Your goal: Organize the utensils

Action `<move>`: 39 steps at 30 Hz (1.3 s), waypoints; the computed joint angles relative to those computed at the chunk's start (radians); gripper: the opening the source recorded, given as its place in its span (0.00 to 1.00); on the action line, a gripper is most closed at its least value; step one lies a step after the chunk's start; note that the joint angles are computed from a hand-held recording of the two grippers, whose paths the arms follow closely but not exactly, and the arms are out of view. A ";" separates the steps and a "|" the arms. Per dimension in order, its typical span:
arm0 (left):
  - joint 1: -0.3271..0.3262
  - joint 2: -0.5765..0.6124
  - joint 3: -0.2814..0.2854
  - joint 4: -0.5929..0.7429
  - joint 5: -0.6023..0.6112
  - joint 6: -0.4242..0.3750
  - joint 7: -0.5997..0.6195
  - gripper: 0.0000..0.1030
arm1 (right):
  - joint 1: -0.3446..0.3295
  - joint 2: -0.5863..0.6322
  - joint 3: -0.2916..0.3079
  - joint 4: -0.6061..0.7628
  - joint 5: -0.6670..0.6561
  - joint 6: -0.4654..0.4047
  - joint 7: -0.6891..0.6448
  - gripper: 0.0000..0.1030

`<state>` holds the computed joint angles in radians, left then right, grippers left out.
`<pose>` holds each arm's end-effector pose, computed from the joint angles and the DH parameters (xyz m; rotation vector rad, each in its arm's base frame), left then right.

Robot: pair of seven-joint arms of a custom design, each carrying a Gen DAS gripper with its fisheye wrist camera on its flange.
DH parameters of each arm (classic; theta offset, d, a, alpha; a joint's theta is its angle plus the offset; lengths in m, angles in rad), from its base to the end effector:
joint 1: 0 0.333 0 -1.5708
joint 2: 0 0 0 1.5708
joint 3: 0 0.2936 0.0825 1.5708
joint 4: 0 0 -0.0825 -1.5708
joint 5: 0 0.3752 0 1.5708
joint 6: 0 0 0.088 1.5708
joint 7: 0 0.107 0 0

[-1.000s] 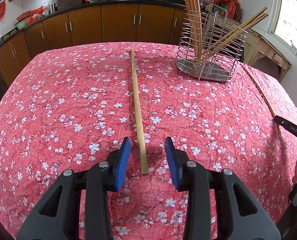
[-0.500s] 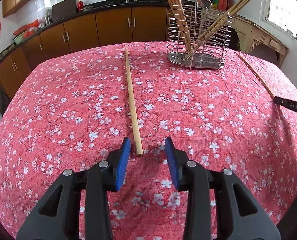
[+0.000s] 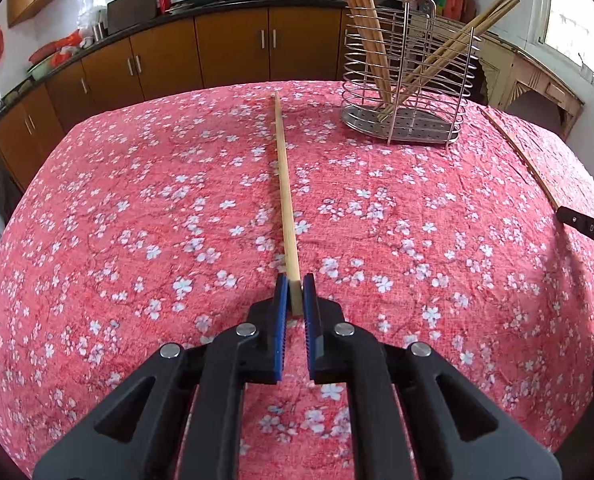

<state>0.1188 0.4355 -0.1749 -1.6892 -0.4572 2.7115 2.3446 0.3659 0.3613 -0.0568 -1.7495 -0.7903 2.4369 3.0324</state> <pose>0.6917 -0.0074 0.3965 -1.4390 2.2435 -0.7964 0.6312 0.2035 0.3841 -1.2304 2.3630 -0.8101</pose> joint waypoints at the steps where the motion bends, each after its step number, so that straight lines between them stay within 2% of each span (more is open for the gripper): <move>1: -0.005 0.006 0.002 0.007 0.007 0.000 -0.004 0.08 | 0.000 0.001 0.000 0.000 0.000 -0.001 0.000 0.08; 14: -0.016 0.000 0.005 -0.012 0.049 0.035 0.015 0.10 | 0.000 0.002 -0.002 0.002 0.002 0.004 0.000 0.08; 20: 0.004 0.004 -0.015 -0.003 0.021 0.015 0.060 0.07 | -0.001 -0.007 -0.005 -0.016 -0.009 0.035 0.017 0.07; 23: 0.025 0.001 -0.029 0.000 -0.016 -0.002 0.101 0.07 | 0.023 -0.038 -0.020 -0.046 -0.091 0.025 0.076 0.07; 28: 0.097 -0.048 -0.086 -0.027 -0.197 -0.002 0.265 0.07 | 0.045 -0.125 -0.010 -0.100 -0.281 -0.017 0.202 0.07; 30: 0.130 -0.083 -0.117 -0.046 -0.317 0.014 0.378 0.07 | 0.050 -0.158 0.007 -0.112 -0.362 -0.059 0.245 0.07; 36: 0.168 -0.158 -0.142 -0.063 -0.635 0.014 0.628 0.07 | 0.030 -0.242 0.065 -0.146 -0.526 -0.113 0.341 0.07; 39: 0.163 -0.184 -0.140 -0.061 -0.786 0.026 0.746 0.07 | 0.014 -0.273 0.085 -0.152 -0.586 -0.117 0.368 0.07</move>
